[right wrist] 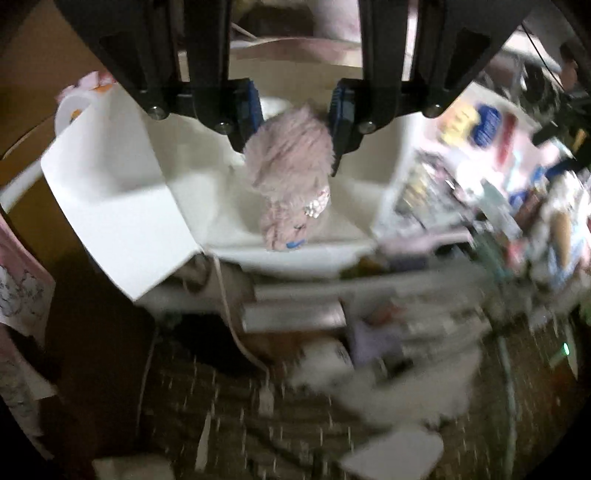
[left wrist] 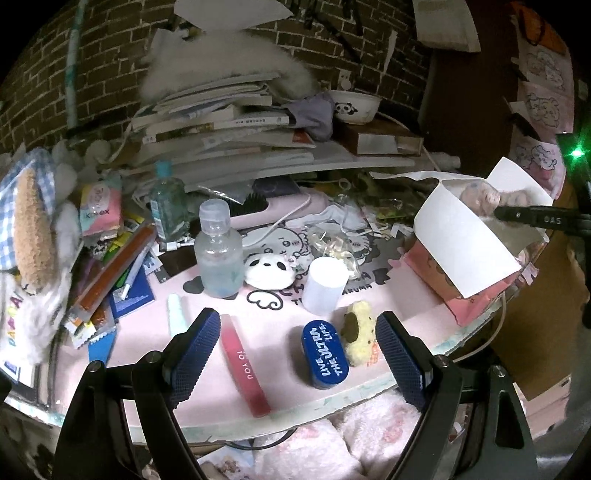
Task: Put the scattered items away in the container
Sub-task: 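Carry the pink bunny into the white box and open the right gripper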
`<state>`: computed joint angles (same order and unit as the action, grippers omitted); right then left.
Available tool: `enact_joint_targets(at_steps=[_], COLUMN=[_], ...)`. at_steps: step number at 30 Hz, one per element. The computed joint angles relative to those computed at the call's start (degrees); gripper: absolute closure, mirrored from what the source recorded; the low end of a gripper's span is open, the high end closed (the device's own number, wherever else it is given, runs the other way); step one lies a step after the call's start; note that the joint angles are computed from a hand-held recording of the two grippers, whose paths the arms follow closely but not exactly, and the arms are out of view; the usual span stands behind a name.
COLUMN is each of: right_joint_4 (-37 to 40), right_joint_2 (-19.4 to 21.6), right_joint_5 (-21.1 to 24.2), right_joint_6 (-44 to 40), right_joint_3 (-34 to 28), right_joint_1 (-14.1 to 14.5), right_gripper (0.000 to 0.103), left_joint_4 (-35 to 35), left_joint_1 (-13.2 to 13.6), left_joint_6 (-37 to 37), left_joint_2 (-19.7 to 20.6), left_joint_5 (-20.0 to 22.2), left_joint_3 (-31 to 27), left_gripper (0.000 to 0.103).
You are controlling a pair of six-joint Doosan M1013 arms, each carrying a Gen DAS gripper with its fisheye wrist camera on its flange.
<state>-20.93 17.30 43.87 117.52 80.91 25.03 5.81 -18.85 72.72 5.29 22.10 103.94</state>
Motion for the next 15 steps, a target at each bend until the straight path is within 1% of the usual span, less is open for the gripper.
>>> enact_joint_targets(at_steps=[3,4,7,9,11,12,13,14,15], right_joint_4=[7.36,8.32,7.69,6.31,3.46,0.80,-1.75,-3.36,-4.97], right_joint_2=[2.42,2.98,4.60,4.99,4.93,4.64,4.36,4.29,4.05], right_joint_5=[7.08,8.37,11.94,12.61,12.16,11.50,10.97,10.80,10.17], right_joint_6=[-7.52,-8.71,-9.91,-9.62,-8.32,-6.86,-5.47,-4.57,-3.40], right_joint_3=[-3.70,-4.37,-6.10,-6.34,-5.94,-5.34,-4.80,-4.64,-4.30], right_joint_1=[-1.94,-2.23,-2.30,-1.93,-1.33,-0.87,-0.42,-0.15,0.13], right_gripper=[0.077,0.077,0.073,0.071,0.061,0.059,0.051,0.040,0.036], left_joint_4=[1.42,1.71,3.20,3.24,4.19,6.89,9.32,11.49,12.36], left_joint_1=[-0.12,-0.11,-0.07,0.07,0.16,0.05,-0.05,-0.09,-0.02], left_joint_6=[-1.21,-1.45,-3.06,-3.38,-4.60,-7.36,-9.74,-11.84,-12.68], left_joint_2=[0.13,0.12,0.01,-0.13,-0.34,-0.50,-0.64,-0.77,-0.89], left_joint_5=[0.40,0.28,-0.63,-1.85,-3.38,-4.25,-4.73,-5.13,-5.63], left_joint_3=[-0.04,0.07,0.69,1.30,2.00,2.43,2.73,3.03,3.35], left_gripper=[0.019,0.019,0.019,0.018,0.014,0.014,0.013,0.013,0.013])
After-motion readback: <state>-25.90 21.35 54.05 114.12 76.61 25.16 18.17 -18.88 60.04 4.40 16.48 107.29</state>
